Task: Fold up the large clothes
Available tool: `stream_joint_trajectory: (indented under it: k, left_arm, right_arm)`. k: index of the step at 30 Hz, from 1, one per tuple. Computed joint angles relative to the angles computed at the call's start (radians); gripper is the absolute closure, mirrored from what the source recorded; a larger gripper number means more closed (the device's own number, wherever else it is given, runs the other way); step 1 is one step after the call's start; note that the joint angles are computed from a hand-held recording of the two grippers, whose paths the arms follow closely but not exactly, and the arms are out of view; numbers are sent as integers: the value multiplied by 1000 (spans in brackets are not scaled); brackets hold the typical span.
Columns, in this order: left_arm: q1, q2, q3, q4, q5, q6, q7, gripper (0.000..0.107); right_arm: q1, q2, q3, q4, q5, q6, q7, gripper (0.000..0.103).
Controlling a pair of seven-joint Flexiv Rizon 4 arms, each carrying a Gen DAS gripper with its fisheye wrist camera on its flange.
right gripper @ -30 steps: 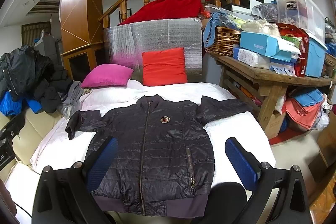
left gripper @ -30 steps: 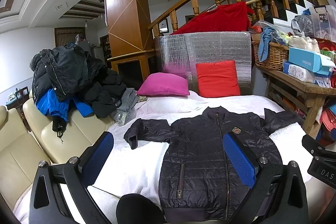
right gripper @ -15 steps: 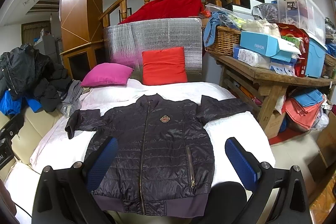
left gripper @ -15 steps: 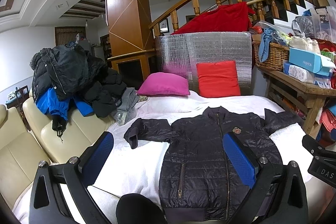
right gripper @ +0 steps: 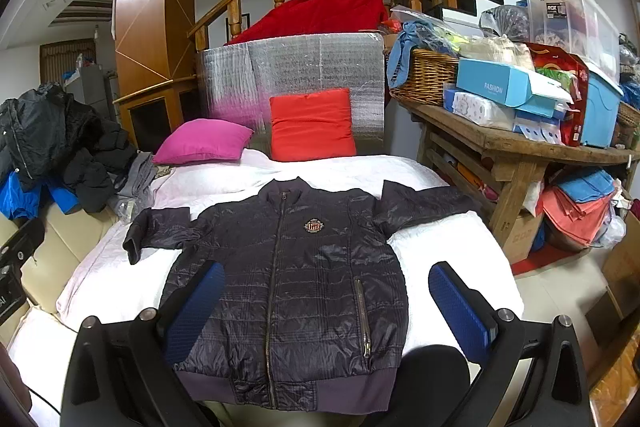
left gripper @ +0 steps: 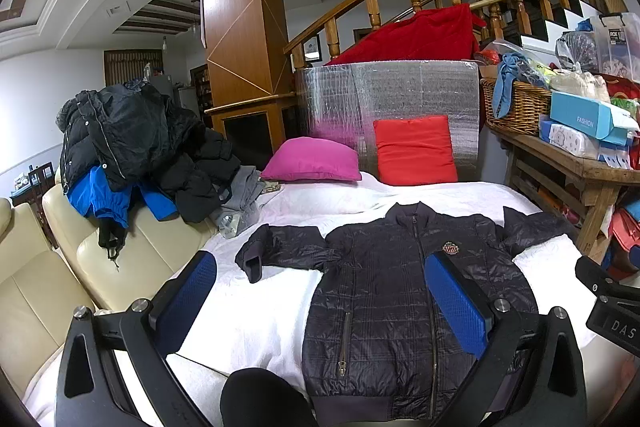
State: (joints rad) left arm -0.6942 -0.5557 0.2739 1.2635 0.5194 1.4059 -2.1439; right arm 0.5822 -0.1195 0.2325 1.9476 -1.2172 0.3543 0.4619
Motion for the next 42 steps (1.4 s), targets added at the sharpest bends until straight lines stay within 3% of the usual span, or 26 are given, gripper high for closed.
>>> stream_joint_trajectory:
  k: [42]
  left_arm:
    - [9, 0, -11, 2, -7, 1, 11, 4]
  right_arm:
    - [3, 0, 1, -10, 14, -14, -10, 0]
